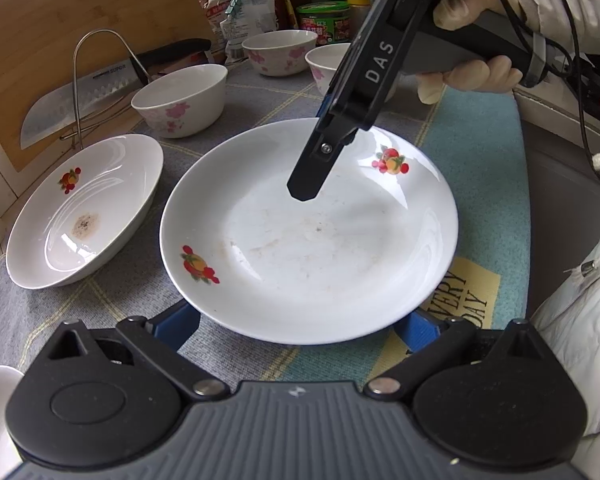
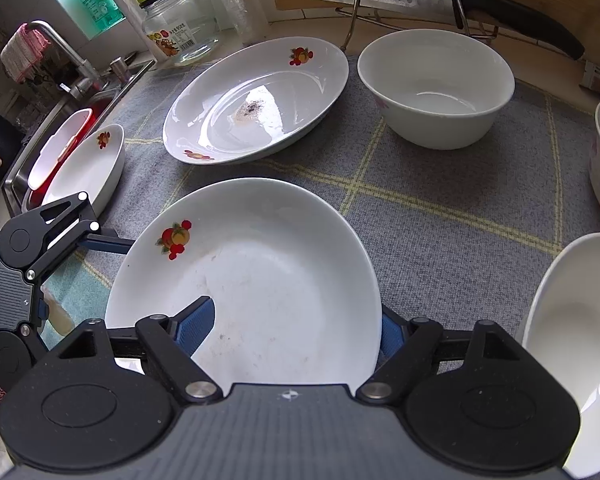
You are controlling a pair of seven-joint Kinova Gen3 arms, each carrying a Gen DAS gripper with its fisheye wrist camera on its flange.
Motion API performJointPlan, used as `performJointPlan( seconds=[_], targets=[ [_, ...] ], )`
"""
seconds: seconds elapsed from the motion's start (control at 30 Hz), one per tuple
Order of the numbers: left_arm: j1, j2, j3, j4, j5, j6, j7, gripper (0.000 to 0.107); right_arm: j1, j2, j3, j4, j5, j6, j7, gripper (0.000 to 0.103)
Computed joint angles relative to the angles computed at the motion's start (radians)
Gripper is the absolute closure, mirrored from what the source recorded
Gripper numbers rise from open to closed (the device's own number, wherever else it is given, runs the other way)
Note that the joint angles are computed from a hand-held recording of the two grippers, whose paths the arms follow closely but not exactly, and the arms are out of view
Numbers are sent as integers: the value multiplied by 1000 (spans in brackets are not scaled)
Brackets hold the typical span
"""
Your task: Organize plates and bowls
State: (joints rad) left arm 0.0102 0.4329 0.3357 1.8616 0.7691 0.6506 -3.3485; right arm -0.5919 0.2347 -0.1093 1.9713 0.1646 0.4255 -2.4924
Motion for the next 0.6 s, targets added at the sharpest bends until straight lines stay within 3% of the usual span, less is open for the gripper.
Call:
performJointPlan(
  seconds=[0.6],
  targets=[
    [-5,6,-3,-23,-35,25,14,7,-25,1,-6,-24,54,49,-49,18]
  ],
)
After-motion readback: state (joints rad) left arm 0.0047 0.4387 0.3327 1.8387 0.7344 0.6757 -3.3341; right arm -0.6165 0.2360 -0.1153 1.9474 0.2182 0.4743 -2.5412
